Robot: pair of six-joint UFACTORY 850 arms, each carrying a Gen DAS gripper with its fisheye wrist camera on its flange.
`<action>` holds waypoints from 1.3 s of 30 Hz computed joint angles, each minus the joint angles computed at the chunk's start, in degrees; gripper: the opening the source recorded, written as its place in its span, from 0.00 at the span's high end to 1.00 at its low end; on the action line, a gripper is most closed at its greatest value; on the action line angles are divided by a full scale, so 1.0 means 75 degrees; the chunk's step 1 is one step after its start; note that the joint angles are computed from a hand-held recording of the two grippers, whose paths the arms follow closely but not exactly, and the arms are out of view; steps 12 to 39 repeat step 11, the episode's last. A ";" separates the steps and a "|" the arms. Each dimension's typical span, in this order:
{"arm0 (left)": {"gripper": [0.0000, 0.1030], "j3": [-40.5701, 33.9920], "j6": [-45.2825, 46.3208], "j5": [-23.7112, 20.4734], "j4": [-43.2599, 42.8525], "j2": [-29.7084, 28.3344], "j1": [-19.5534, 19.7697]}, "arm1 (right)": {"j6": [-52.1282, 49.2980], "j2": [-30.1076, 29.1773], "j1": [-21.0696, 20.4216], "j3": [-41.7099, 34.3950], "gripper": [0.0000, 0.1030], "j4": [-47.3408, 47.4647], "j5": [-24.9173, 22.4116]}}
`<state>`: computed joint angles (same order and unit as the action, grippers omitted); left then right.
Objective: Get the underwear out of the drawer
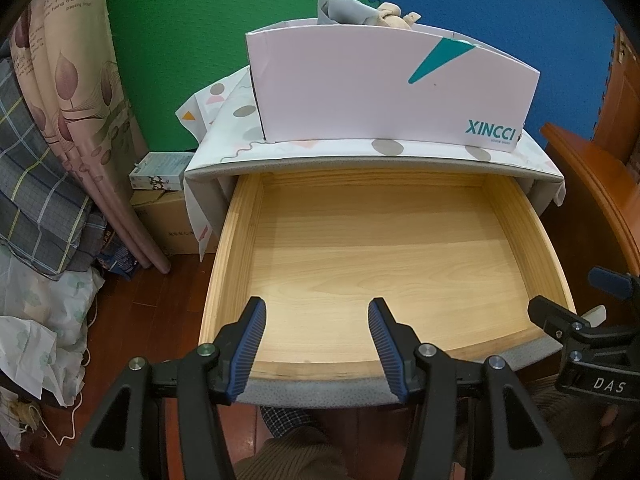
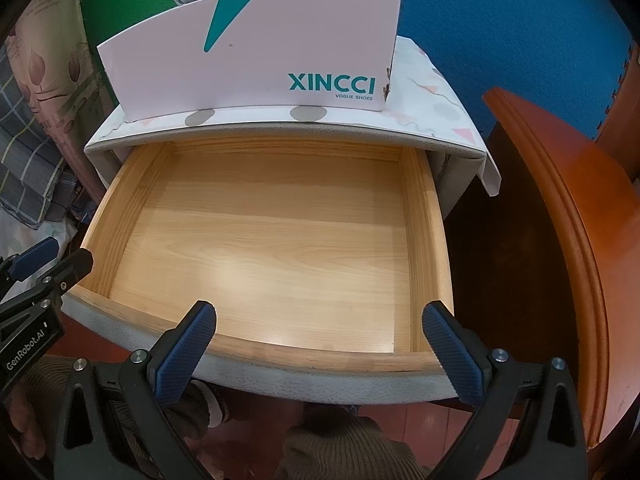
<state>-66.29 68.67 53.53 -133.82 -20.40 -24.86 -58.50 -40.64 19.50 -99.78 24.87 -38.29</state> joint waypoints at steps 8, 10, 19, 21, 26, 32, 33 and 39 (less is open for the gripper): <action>0.47 -0.0046 0.0054 0.0102 0.0005 -0.0030 -0.0041 | 0.0010 -0.0028 0.0006 -0.0036 0.01 -0.0018 -0.0025; 0.47 -0.0025 0.0015 0.0099 0.0033 -0.0008 -0.0050 | 0.0007 -0.0032 0.0008 -0.0041 0.01 -0.0014 -0.0034; 0.47 -0.0019 -0.0003 0.0106 0.0036 -0.0002 -0.0051 | 0.0007 -0.0029 0.0008 -0.0036 0.01 -0.0016 -0.0024; 0.47 -0.0019 -0.0003 0.0106 0.0036 -0.0002 -0.0051 | 0.0007 -0.0029 0.0008 -0.0036 0.01 -0.0016 -0.0024; 0.47 -0.0019 -0.0003 0.0106 0.0036 -0.0002 -0.0051 | 0.0007 -0.0029 0.0008 -0.0036 0.01 -0.0016 -0.0024; 0.47 -0.0019 -0.0003 0.0106 0.0036 -0.0002 -0.0051 | 0.0007 -0.0029 0.0008 -0.0036 0.01 -0.0016 -0.0024; 0.47 -0.0019 -0.0003 0.0106 0.0036 -0.0002 -0.0051 | 0.0007 -0.0029 0.0008 -0.0036 0.01 -0.0016 -0.0024; 0.47 -0.0019 -0.0003 0.0106 0.0036 -0.0002 -0.0051 | 0.0007 -0.0029 0.0008 -0.0036 0.01 -0.0016 -0.0024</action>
